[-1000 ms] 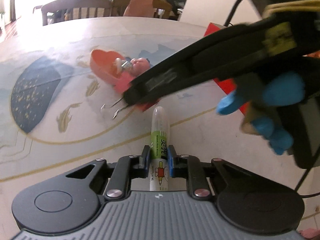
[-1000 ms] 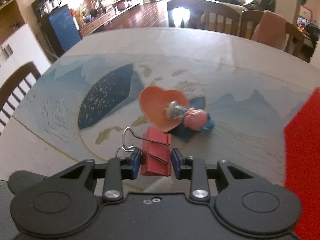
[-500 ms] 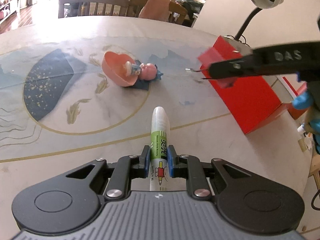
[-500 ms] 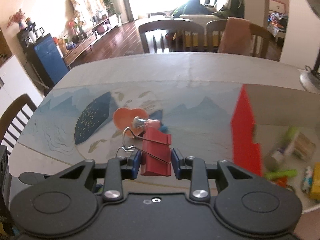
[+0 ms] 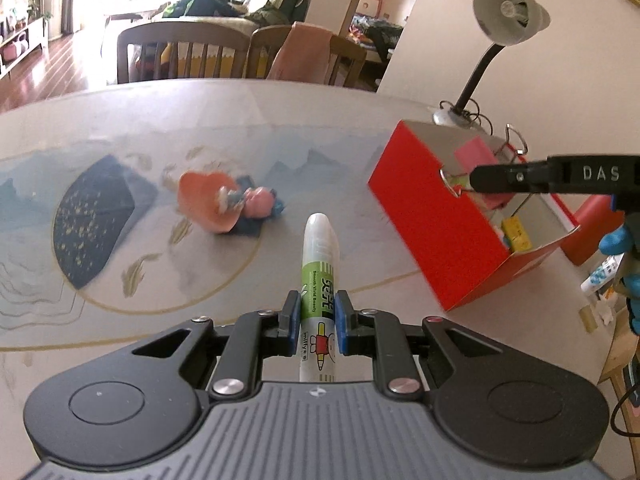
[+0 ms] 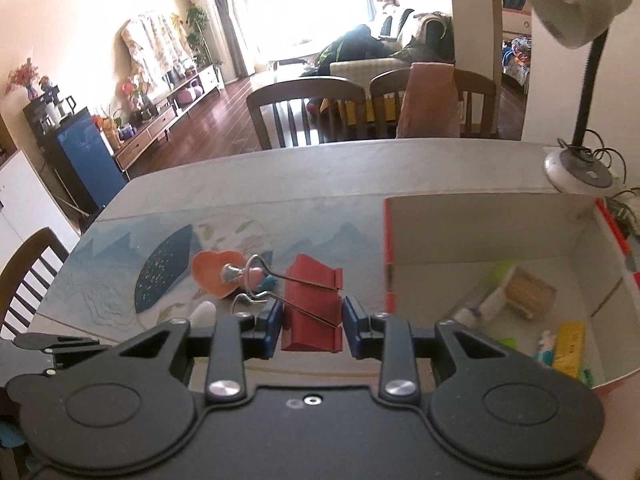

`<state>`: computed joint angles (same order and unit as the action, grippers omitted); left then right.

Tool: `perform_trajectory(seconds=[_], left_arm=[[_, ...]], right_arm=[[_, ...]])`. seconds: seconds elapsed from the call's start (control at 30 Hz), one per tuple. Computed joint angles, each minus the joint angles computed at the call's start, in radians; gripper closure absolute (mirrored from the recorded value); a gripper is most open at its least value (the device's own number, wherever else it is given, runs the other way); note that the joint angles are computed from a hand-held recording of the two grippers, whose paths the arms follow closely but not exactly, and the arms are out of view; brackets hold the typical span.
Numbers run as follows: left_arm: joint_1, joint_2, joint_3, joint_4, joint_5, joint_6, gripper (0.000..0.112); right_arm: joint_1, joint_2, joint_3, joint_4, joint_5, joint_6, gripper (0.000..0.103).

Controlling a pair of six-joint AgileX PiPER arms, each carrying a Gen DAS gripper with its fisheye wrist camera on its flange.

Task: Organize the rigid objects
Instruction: 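Carry the binder clip and glue stick in both grippers over the red box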

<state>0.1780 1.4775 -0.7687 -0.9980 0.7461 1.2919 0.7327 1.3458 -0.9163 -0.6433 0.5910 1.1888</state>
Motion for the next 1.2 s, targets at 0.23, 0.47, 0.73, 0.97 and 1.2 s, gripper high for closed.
perform_trajectory(seconds=[0.23, 0.47, 0.73, 0.97, 1.2], left_arm=[[-0.151, -0.074, 0.0, 0.04, -0.081, -0.156, 0.095], [-0.35, -0.095, -0.024, 0.115, -0.191, -0.349, 0.095], [-0.563, -0.048, -0.106, 0.278, -0.292, -0.62, 0.095], [-0.709, 0.022, -0.213, 0.463, -0.331, -0.855, 0.095], [-0.814, 0.169, -0.356, 0.623, -0.32, -1.037, 0.095]], right_arm=[[-0.101, -0.133, 0.1, 0.057, -0.025, -0.1, 0.072], [-0.267, -0.242, 0.194, 0.199, -0.067, -0.308, 0.072], [-0.531, -0.338, 0.275, 0.511, -0.113, -0.735, 0.072], [-0.765, -0.357, 0.316, 0.834, -0.12, -1.169, 0.072], [-0.894, -0.268, 0.327, 1.023, -0.129, -1.462, 0.072]])
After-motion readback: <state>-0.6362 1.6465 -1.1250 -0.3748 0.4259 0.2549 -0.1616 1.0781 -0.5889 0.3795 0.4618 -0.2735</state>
